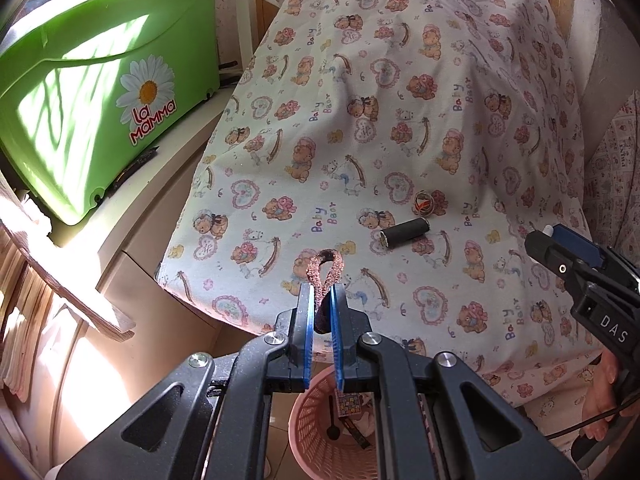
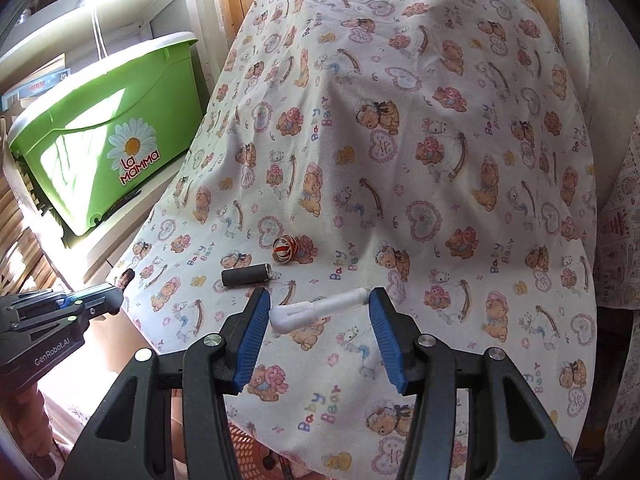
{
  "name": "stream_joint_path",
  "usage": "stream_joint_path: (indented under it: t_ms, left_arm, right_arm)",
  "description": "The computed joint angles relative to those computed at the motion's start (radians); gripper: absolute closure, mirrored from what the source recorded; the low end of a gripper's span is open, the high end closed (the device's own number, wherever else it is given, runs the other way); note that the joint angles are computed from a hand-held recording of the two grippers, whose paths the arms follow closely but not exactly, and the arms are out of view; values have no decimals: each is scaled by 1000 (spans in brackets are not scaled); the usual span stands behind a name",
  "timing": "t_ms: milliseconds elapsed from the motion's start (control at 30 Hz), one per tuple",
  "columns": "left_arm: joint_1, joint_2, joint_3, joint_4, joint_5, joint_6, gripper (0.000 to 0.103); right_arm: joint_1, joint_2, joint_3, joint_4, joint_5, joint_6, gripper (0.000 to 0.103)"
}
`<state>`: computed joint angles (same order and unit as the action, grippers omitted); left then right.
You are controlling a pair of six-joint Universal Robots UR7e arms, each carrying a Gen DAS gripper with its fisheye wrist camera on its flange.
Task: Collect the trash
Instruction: 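Carry the hair tie and white stick down over the pink basket with both tools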
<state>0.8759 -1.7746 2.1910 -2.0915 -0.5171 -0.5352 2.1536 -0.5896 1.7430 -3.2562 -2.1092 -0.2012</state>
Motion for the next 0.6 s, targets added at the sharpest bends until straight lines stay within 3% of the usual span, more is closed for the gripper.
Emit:
stream_joint_path:
  t_ms: [200, 367, 467, 600]
  left_arm:
    - [-91, -90, 1, 199, -11, -155, 96]
    - [-147, -163, 35, 323, -13, -276, 96]
    - [-148, -182, 70, 321, -6, -291, 96]
    - [-88, -164, 92, 257, -56, -268, 96]
  right_arm:
    - [51, -32, 76, -67, 6, -45, 49]
    - [75, -74, 160, -76, 47, -4, 49]
    - [84, -94, 203, -83, 60, 29, 49]
    - [89, -101, 233, -72, 60, 55, 49]
